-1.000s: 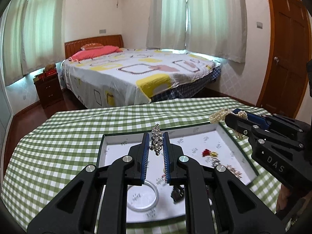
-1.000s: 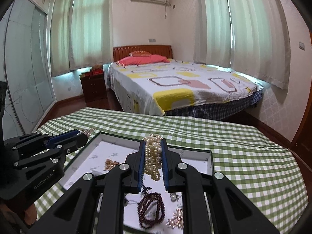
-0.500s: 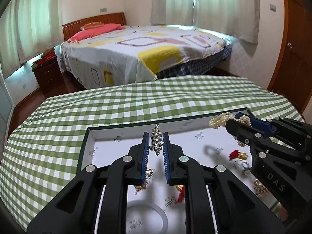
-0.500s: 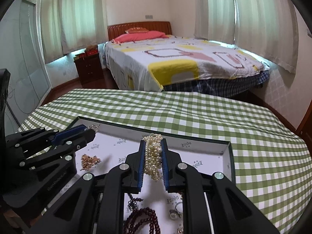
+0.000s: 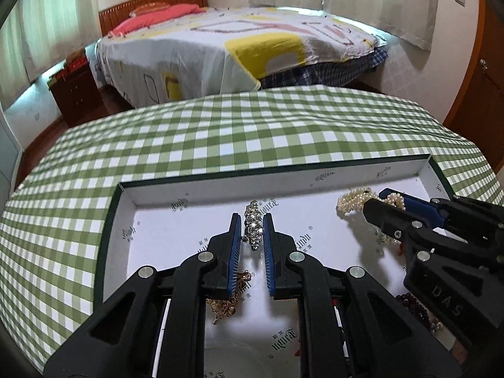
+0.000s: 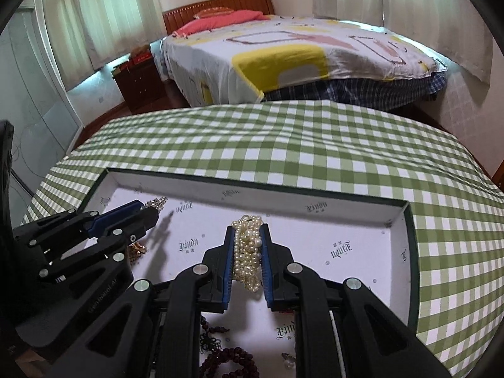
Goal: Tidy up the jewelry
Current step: 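Carry the pearl strands and rhinestone brooch into the box and open both tools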
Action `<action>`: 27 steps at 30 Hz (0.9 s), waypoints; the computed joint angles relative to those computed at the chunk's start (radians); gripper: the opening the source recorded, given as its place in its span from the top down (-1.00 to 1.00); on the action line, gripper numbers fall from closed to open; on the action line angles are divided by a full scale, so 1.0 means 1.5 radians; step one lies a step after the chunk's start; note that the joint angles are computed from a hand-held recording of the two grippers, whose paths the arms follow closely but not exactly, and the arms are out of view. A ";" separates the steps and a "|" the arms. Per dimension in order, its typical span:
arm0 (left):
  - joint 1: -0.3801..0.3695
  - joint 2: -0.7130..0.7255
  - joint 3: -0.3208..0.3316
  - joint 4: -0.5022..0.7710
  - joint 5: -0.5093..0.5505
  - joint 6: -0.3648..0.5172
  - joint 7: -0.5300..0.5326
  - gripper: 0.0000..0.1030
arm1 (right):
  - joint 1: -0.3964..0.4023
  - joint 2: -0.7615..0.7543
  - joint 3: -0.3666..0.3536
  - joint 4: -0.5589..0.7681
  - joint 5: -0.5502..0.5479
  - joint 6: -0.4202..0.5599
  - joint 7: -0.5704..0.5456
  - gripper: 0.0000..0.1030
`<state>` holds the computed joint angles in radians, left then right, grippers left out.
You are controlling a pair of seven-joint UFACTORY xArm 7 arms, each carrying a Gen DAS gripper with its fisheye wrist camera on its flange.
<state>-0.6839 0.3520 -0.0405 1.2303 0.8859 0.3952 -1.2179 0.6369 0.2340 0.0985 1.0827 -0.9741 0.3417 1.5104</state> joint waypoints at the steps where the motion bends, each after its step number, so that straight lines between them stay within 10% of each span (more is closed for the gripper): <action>1: 0.004 0.002 -0.004 0.001 -0.011 0.001 0.010 0.73 | -0.002 0.004 0.002 0.003 0.007 -0.002 -0.007 0.69; 17: 0.008 0.018 -0.010 0.015 -0.119 0.012 0.110 0.68 | 0.010 0.024 -0.007 0.023 0.082 0.016 -0.074 0.68; 27: -0.019 -0.003 0.021 -0.004 -0.048 0.000 0.024 -0.04 | 0.022 0.000 -0.016 0.004 0.023 0.028 -0.003 0.22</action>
